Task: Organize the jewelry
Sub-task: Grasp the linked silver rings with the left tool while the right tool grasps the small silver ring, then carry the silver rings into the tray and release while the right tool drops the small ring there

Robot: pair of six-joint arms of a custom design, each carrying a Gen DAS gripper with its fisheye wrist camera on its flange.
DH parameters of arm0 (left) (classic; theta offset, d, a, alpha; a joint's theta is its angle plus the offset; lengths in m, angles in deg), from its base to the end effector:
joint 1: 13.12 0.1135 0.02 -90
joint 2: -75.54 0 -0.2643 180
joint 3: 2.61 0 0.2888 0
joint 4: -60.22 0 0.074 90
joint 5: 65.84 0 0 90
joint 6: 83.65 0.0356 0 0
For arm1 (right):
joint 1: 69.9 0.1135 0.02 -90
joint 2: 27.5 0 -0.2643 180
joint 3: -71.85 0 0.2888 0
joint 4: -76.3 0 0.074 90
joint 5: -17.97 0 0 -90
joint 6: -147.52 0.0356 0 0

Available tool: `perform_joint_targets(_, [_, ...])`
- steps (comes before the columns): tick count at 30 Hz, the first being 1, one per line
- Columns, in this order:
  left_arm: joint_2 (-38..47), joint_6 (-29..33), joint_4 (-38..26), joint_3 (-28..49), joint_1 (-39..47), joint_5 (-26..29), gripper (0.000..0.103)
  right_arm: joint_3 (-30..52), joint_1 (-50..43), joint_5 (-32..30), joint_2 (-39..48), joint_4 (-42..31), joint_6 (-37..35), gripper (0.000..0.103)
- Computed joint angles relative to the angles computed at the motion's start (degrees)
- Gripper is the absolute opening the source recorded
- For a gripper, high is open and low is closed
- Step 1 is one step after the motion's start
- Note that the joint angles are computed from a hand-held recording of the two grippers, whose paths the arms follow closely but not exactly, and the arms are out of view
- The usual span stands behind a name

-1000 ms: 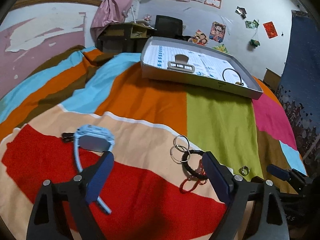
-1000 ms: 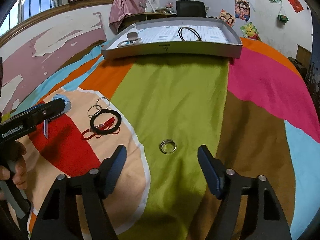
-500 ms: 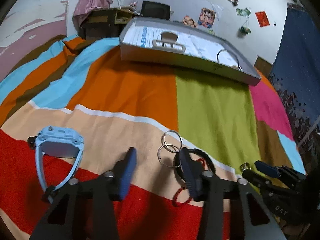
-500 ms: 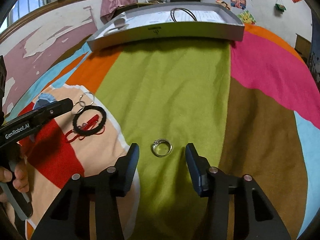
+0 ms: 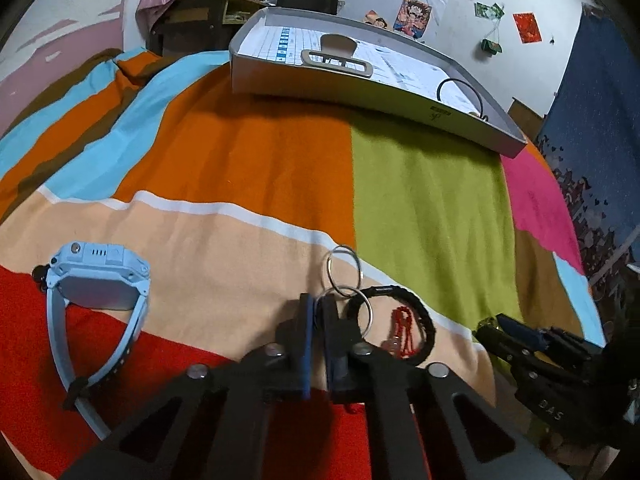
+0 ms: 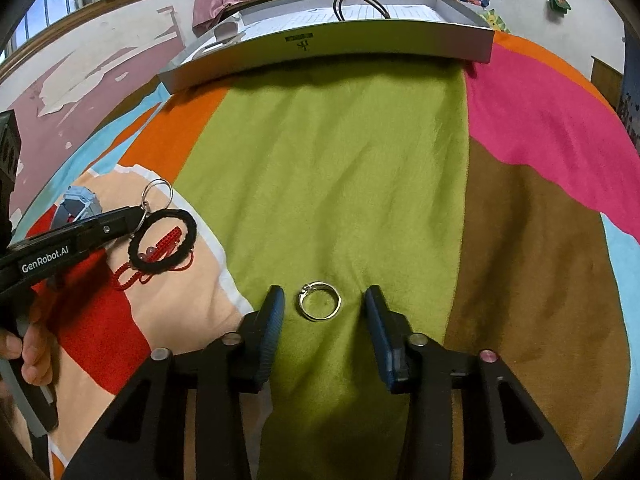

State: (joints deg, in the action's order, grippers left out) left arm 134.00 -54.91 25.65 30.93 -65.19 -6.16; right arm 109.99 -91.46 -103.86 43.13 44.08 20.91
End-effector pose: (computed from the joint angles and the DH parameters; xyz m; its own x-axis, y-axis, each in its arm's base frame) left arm 0.1352 -0.1442 0.1268 -0.7135 -0.3158 -0.6255 -0.2127 0.9482 -0.2360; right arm 0.2119 -0.0636 0.1135 -0.7362 -0.2539 -0.6273 -0.4191 0.8989 0.1280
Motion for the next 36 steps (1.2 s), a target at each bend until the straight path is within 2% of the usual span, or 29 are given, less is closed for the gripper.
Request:
perform_joint_targets(2, [-1.6, -1.1, -0.3, -0.3, -0.1, 0.6, 0.004, 0.0, 0.0, -0.7, -0.2, -0.3, 0.1, 0.02])
perform_joint_targets(6, [-4.0, -3.7, -1.8, 0.0, -1.5, 1.2, 0.004, 0.2, -0.7, -2.5, -0.4, -1.4, -0.5, 0.02])
perform_joint_targets(13, [-4.1, -8.7, -4.6, 2.5, -7.9, -1.2, 0.004, 0.7, -1.2, -5.5, -3.1, -3.8, -0.3, 0.02])
perform_joint_targets(19, [-4.8, -13.2, -7.0, 3.0, -11.2, -2.5, 0.004, 2.0, -2.4, -6.2, -1.9, -5.3, -1.9, 0.02])
perform_joint_targets(26, [-3.4, -13.8, -8.3, 4.3, -12.5, -2.3, 0.004, 3.3, -6.4, -6.5, -1.1, -10.7, -8.0, 0.019])
perform_joint_targets(27, [-3.2, -13.9, -8.4, 4.3, -12.7, -2.3, 0.004, 3.4, -6.9, -6.7, -1.3, -11.8, -8.8, 0.019])
perform_joint_targets(28, [-3.0, -13.8, -8.4, 4.5, -12.6, -2.2, 0.004, 3.5, -7.2, -6.7, -1.4, -12.9, -9.6, 0.013])
perform_joint_targets(31, [-2.7, -13.6, -8.2, 4.7, -12.7, -2.2, 0.004, 3.3, -8.2, -6.5, -2.4, -15.9, -12.2, 0.011])
perform_joint_targets(36, [-1.9, -13.4, -8.5, 5.3, -13.1, -2.4, 0.004, 2.3, -7.3, -5.5, -2.8, -14.6, -11.9, 0.011])
